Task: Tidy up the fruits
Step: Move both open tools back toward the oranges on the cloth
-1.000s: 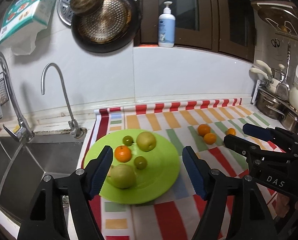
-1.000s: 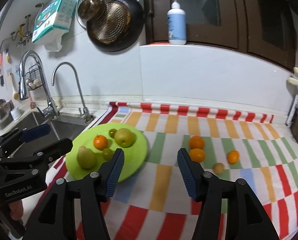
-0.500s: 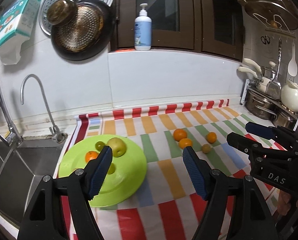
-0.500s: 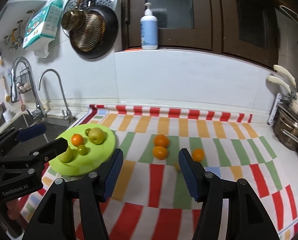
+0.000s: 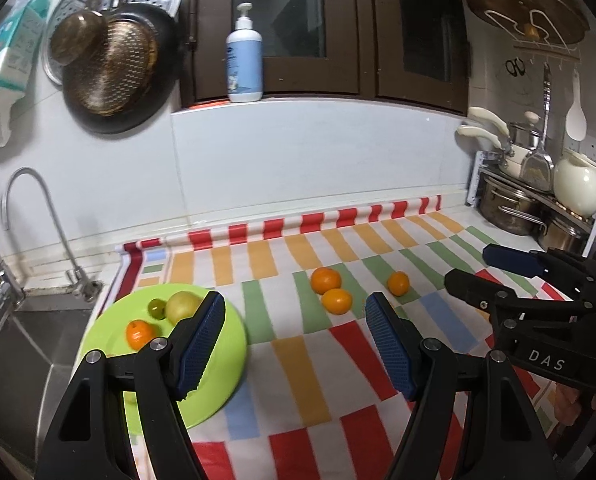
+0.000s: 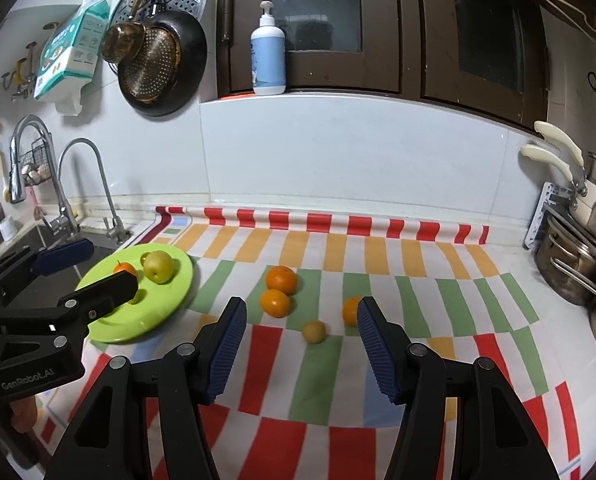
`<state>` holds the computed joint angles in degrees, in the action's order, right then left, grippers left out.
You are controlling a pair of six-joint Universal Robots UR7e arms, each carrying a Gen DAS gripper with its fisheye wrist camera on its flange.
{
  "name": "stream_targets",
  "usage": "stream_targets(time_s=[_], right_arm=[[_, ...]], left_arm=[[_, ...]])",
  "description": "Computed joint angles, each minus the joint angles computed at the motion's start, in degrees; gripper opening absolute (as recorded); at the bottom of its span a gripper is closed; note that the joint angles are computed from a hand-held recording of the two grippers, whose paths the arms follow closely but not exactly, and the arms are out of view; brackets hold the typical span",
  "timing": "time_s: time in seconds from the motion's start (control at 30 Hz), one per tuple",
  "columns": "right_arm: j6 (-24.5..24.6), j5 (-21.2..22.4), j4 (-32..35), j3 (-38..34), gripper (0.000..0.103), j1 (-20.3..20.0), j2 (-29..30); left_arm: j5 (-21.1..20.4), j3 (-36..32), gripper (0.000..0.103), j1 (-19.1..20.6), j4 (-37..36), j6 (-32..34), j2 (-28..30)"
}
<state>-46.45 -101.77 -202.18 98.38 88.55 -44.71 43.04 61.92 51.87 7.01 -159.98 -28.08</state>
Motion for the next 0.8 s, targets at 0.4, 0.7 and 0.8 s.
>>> stream_targets(time_s=[0.4,0.7,0.8], right_arm=[[0.5,-0.9,5.3,-5.7,0.058,-1.5,3.1],[1.6,-2.7,11.3,-11.7,0.057,-2.4,7.1],[1.7,-3.2,13.4,-13.5,0.053,-2.7,8.2]], left_arm=[[5.8,-14.7,0.064,3.5,10.5,3.1,8.3],[9.1,-33.3,0.059,6.5,24.8,3.9,18.4],[10.0,-43.0,0.058,7.3,31.5,3.8,23.3]])
